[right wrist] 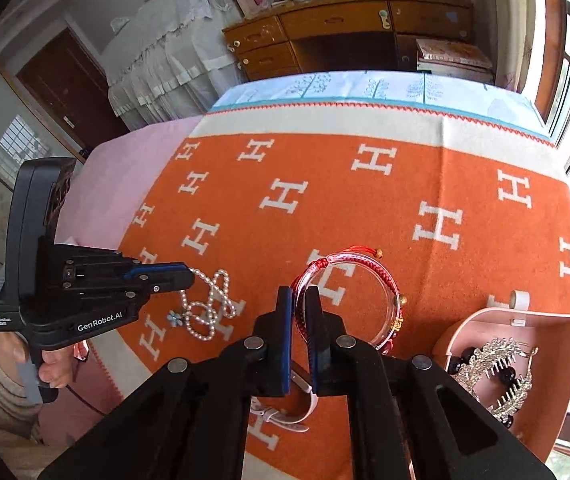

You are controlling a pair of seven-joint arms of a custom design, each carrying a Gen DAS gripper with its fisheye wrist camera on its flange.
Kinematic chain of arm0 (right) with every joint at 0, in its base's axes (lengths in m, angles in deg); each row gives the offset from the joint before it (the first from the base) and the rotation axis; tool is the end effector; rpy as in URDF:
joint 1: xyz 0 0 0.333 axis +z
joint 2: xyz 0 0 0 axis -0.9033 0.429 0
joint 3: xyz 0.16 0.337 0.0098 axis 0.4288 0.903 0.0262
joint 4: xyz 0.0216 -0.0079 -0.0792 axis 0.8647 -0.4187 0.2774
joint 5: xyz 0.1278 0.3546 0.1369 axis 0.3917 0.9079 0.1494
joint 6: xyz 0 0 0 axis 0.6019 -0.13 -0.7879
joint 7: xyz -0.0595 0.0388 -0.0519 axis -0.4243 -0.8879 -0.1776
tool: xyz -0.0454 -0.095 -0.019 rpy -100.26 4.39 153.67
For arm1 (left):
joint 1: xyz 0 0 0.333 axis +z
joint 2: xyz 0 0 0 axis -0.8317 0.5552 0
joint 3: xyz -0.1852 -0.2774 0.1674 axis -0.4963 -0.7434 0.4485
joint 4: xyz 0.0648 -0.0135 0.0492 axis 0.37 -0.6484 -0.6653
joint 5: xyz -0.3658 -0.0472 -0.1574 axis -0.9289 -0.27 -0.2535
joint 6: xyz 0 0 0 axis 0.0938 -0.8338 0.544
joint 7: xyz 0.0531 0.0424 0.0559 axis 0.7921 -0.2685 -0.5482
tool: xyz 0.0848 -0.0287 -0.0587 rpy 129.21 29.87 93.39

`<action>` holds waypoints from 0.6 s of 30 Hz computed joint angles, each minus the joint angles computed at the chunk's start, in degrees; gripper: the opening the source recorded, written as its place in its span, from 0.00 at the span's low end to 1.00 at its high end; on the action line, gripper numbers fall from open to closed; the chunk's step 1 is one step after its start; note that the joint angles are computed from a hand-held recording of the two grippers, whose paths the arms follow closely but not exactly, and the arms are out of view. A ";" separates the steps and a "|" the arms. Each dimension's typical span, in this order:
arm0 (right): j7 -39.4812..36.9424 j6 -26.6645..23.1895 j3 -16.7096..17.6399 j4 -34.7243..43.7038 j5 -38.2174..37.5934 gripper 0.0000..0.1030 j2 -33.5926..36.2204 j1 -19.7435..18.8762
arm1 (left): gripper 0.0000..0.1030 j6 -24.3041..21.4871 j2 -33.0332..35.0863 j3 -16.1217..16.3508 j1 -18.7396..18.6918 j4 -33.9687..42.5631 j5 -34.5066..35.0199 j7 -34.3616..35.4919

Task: Organize jewelry
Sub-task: 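Grasp the pearl heart necklace with the left tool while the right tool grasps the red bracelet, then carry the necklace and red bracelet into the pink tray and open both tools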

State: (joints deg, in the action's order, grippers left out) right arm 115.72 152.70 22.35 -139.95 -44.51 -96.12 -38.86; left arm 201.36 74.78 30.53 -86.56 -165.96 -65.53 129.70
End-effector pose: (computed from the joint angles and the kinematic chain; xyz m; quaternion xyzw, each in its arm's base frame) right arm 0.4560 0.2695 0.5062 -0.7799 0.5555 -0.0283 0.2870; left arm 0.4485 -0.4776 0.4936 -0.6370 0.7430 -0.2009 0.0434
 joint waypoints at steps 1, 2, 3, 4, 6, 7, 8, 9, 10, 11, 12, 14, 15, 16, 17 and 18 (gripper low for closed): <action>-0.49 0.69 -0.09 -0.75 0.77 0.06 -1.49 0.17 | 0.02 0.35 -1.05 0.05 -0.29 -0.16 0.88 -0.37; -0.68 1.28 -0.19 -1.60 1.18 0.06 -3.21 0.34 | 0.02 0.18 -1.83 0.01 -0.76 0.34 2.11 -1.07; -0.82 1.91 -0.39 -2.38 1.53 0.06 -4.76 0.57 | 0.02 -0.05 -1.73 -0.06 -1.20 1.73 3.36 -1.63; -0.92 2.52 -0.69 -3.24 1.90 0.06 -6.40 0.84 | 0.02 -0.18 -2.07 -0.23 -1.56 2.72 4.28 -1.90; -0.69 3.29 -1.34 -4.92 2.08 0.06 -9.91 1.25 | 0.02 -0.75 -1.89 -0.43 -2.61 5.73 6.84 -2.90; -0.48 3.78 -1.71 -5.81 2.06 0.06 -11.65 1.42 | 0.02 -1.04 -1.79 -0.57 -3.20 7.27 8.15 -3.24; -0.19 4.02 -2.11 -6.68 1.84 0.06 -13.53 1.48 | 0.02 -1.37 -1.65 -0.73 -3.79 8.90 9.29 -3.47; 0.06 4.19 -2.56 -7.59 1.56 0.06 -15.45 1.52 | 0.02 -1.94 -1.25 -0.89 -4.52 10.93 10.47 -3.82; 0.48 4.45 -2.90 -8.50 1.18 0.06 -17.32 1.47 | 0.02 -2.24 -0.61 -1.00 -5.25 13.02 11.65 -3.94; 0.92 4.44 -3.33 -9.50 0.68 0.06 -19.44 1.28 | 0.02 -2.47 -0.06 -1.01 -6.04 14.89 12.87 -4.20; 1.41 4.37 -3.69 -10.45 0.01 0.06 -21.50 0.93 | 0.02 -3.01 0.93 -1.05 -7.07 17.44 14.13 -4.51; 2.87 4.08 -4.15 -12.31 -1.56 0.06 -25.54 -0.17 | 0.02 -3.71 2.88 -0.96 -9.07 22.10 16.10 -4.34; 3.32 3.52 -4.68 -13.22 -2.26 0.06 -27.63 -0.58 | 0.02 -3.98 4.00 -0.89 -10.04 24.44 16.70 -3.93; 3.92 3.04 -5.02 -14.09 -3.01 0.06 -29.54 -1.21 | 0.02 -4.50 5.27 -0.82 -11.21 27.07 17.19 -3.53; 4.50 2.41 -5.43 -15.06 -3.72 0.06 -31.57 -1.91 | 0.02 -4.72 6.57 -0.66 -12.25 29.47 17.48 -2.87; 4.86 1.76 -5.98 -15.90 -4.32 0.06 -33.26 -2.41 | 0.02 -5.56 8.11 -0.42 -13.59 32.32 17.80 -2.38</action>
